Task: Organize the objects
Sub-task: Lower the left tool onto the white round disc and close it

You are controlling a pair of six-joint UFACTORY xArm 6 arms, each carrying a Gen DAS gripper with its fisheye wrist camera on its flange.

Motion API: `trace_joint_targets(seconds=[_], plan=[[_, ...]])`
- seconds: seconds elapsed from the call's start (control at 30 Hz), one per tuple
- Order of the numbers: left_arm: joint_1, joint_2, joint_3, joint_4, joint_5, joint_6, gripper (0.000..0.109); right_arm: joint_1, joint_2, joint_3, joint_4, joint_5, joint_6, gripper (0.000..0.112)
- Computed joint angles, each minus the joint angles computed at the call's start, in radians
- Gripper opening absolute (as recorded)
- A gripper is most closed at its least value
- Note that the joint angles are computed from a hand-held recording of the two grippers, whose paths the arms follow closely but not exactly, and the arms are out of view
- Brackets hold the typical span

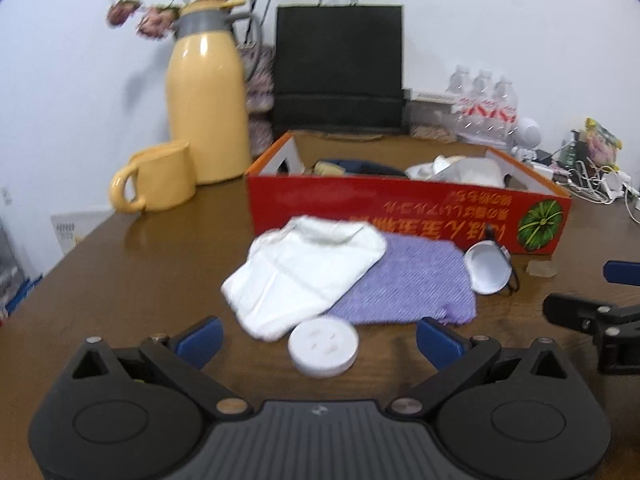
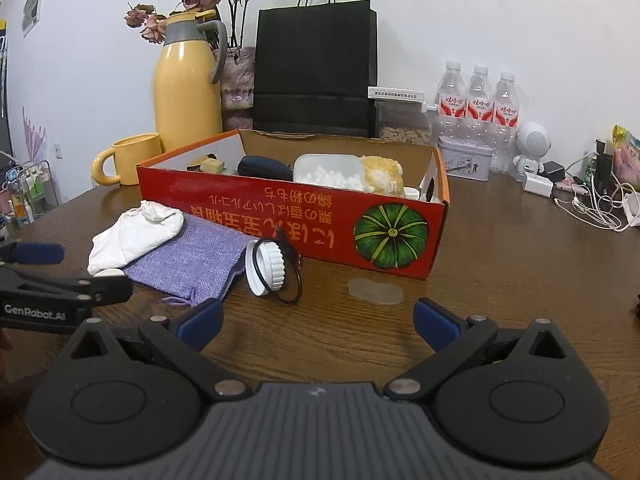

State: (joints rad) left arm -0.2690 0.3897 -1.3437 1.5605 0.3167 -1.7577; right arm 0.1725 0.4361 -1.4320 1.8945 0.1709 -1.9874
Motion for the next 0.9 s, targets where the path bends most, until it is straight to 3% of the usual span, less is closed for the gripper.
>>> trace_joint_targets(seconds=[0.27, 0.67, 0.73, 0.87, 0.9], plan=[[-0.006, 0.029, -0.016, -0.274, 0.039, 0.250, 0.103, 0.006, 0.013, -0.005, -0.089, -0.018, 0.089, 0.103], [0.000, 0.045, -0.036, -0.340, 0.039, 0.277, 0.102, 0.011, 0.033, -0.009, -0.248, -0.042, 0.271, 0.103], [-0.002, 0.037, -0.029, -0.280, 0.050, 0.212, 0.088, 0.012, 0.037, -0.009, -0.273, -0.045, 0.299, 0.103], [-0.001, 0.017, -0.010, -0.157, 0.013, 0.116, 0.038, 0.012, 0.043, -0.011, -0.310, -0.048, 0.339, 0.103], [0.002, 0.013, -0.005, -0.138, -0.006, 0.099, 0.038, 0.012, 0.043, -0.011, -0.317, -0.049, 0.347, 0.103]])
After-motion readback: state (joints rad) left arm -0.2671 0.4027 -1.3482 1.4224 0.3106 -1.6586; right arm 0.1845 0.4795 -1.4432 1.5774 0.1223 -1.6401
